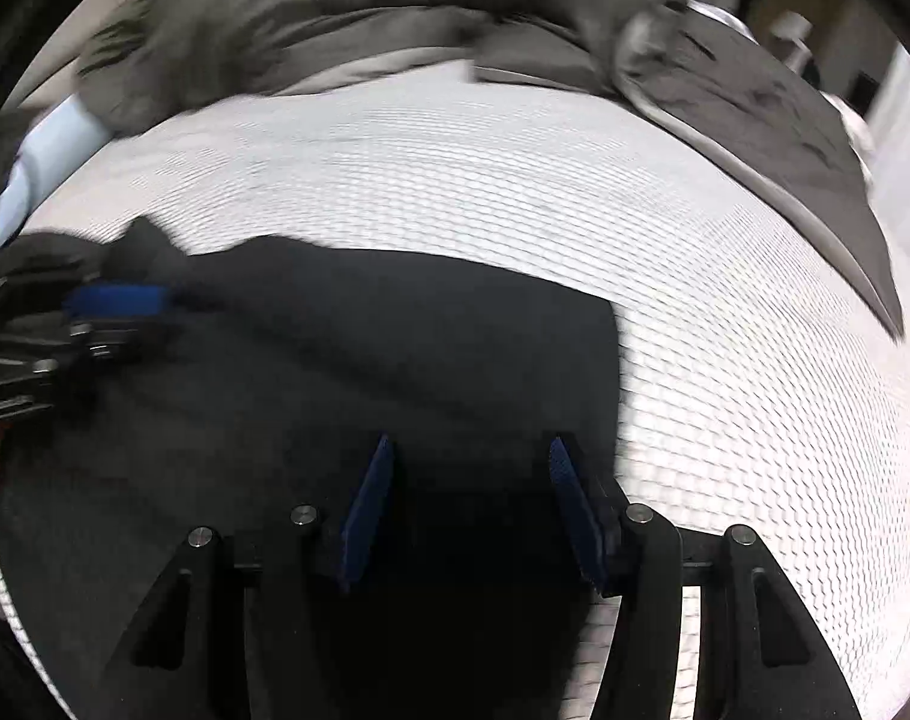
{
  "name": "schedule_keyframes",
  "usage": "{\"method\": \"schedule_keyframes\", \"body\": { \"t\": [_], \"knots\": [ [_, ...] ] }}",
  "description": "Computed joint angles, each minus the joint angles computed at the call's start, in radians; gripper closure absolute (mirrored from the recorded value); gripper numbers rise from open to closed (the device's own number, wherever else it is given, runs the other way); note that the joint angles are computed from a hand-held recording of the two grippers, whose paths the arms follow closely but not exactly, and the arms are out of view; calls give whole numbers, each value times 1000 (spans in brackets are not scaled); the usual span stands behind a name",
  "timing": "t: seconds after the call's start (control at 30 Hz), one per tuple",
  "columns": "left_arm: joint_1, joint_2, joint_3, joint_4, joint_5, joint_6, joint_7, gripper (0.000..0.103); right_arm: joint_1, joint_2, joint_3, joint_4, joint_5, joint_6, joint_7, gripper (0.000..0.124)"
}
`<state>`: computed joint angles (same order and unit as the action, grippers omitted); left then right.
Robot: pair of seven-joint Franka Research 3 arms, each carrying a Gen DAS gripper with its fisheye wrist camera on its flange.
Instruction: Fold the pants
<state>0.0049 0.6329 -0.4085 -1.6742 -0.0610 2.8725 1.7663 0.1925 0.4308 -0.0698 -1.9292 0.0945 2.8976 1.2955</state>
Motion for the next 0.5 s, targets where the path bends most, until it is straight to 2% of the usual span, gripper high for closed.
{"method": "schedule_keyframes", "body": {
  "t": [0.03, 0.13, 0.2, 0.27, 0.33, 0.43, 0.47, 0.5],
  "knots": [
    [2, -6, 0, -8, 0, 4, 0, 83, 7, 0, -15, -3, -12, 5, 26, 69],
    [-19, -64, 25, -63, 29, 31, -15, 83, -63, -22, 60, -14, 78, 14, -44, 69],
    [-45, -105, 56, -98, 59, 71, -41, 82, -143, -42, 161, -24, 190, 21, -155, 69],
    [-39, -113, 52, -112, 59, 123, -69, 82, -194, -47, 240, -14, 302, 12, -266, 69],
    [-39, -88, 57, -88, 62, 135, -108, 82, -176, -33, 244, 12, 345, -2, -298, 69],
    [-95, -38, 129, -21, 105, 81, -203, 82, -128, 13, 221, 68, 362, -43, -313, 69],
    [-100, -23, 138, -2, 114, 65, -225, 83, -97, 31, 196, 91, 342, -70, -287, 69],
    [-82, -13, 122, 6, 109, 58, -228, 83, -51, 44, 150, 105, 296, -84, -241, 69]
  ]
}}
